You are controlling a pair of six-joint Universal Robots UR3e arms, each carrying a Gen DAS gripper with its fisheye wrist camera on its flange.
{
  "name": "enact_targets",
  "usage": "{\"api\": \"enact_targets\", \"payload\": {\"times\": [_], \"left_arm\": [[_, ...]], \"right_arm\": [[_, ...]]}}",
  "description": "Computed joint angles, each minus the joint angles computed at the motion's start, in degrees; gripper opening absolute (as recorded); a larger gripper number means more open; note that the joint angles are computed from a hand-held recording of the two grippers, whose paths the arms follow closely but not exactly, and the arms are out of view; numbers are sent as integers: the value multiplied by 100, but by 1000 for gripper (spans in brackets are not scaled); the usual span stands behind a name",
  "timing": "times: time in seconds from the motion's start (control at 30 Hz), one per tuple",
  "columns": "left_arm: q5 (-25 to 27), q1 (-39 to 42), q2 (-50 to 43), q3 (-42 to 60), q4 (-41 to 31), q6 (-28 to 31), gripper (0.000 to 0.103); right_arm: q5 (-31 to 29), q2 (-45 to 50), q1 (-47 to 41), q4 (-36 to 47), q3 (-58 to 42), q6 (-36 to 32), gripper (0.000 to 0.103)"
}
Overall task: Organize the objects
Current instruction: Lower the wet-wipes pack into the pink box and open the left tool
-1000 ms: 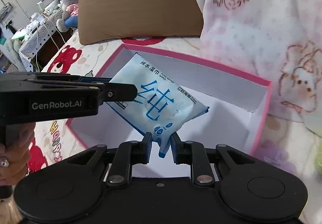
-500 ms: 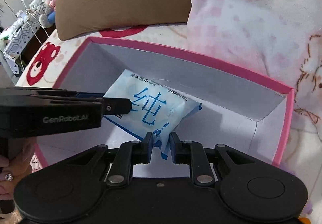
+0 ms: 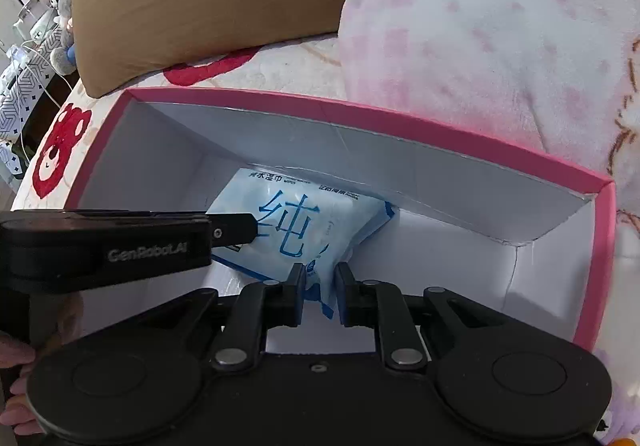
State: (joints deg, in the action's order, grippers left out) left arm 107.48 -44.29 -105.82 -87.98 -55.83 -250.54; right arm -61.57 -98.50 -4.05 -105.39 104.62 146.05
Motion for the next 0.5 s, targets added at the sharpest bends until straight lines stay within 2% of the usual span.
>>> {"api": "enact_targets", "payload": {"times": [0.27,0.37,0.47,0.5], "left_arm": [[109,-23,-261,317,-277,-59,29],[107,-35,-357,487,-502,-122,32],[178,-88,-455,867,-1004,-206,34],[244,-133,-467,987,-1143,-221,38]], "right_arm": [[-103,43,74,-99,34,13,19],[-209,152,138,28,-100,-20,24],[-297,-2,96,422,-216,-514,28],[-295,-166,13,506,-167,-668,29]]}}
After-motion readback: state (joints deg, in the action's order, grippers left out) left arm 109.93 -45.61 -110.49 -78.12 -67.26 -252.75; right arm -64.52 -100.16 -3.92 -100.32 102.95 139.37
